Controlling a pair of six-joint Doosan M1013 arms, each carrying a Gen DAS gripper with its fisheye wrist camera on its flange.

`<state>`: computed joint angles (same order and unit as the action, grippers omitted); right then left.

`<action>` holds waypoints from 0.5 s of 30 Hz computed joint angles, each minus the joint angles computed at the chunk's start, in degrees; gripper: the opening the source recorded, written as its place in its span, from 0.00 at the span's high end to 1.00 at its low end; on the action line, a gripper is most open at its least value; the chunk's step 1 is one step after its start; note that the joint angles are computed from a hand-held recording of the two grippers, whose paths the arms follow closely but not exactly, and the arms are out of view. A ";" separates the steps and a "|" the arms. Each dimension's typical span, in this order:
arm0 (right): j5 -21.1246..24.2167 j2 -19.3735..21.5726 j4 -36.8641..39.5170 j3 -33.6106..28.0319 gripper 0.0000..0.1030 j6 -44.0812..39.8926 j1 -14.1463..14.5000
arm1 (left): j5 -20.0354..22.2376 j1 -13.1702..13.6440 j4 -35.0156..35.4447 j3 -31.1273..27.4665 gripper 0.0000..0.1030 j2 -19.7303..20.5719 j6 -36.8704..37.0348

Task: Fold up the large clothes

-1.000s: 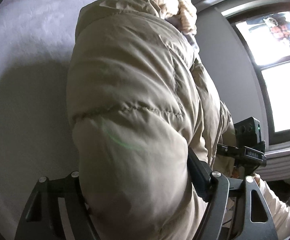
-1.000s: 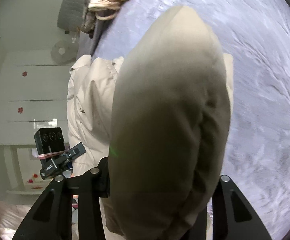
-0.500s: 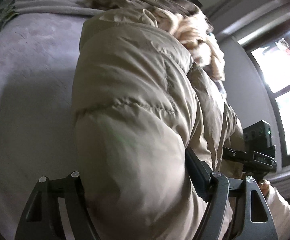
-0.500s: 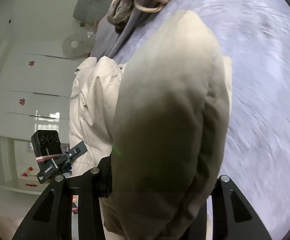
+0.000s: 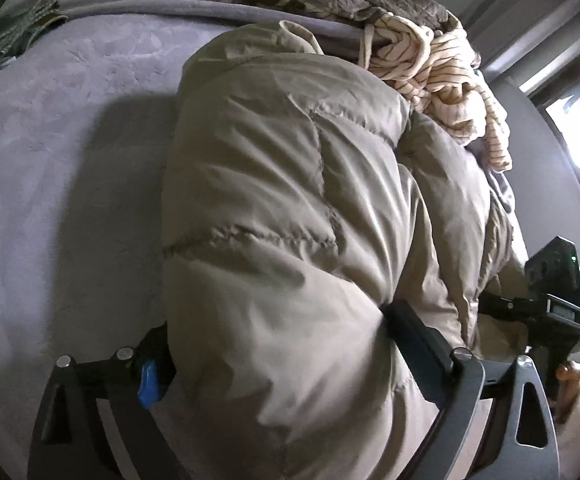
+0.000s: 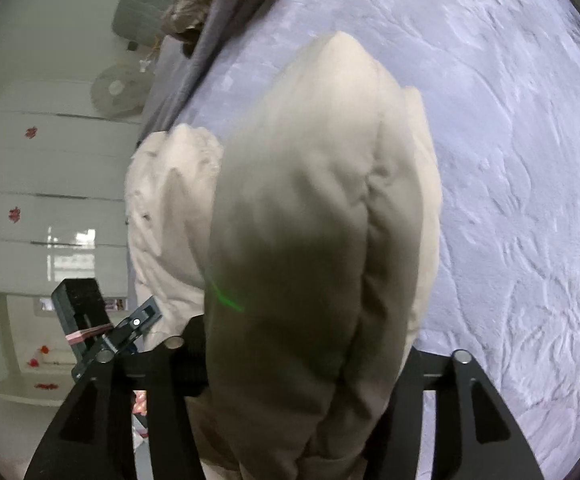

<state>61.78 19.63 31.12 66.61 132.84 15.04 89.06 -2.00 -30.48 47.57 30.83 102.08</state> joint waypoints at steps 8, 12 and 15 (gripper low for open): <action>11.23 1.80 -9.51 -8.10 0.34 5.65 1.49 | -5.70 -0.96 8.75 -0.51 0.06 -3.27 1.20; 18.58 1.16 -23.08 -12.95 0.43 7.59 3.53 | -8.01 0.06 9.05 -2.12 0.06 -3.29 -0.62; 18.04 0.07 -27.76 -14.53 0.83 9.05 4.50 | -8.22 0.29 9.93 -3.76 0.06 -2.42 -1.72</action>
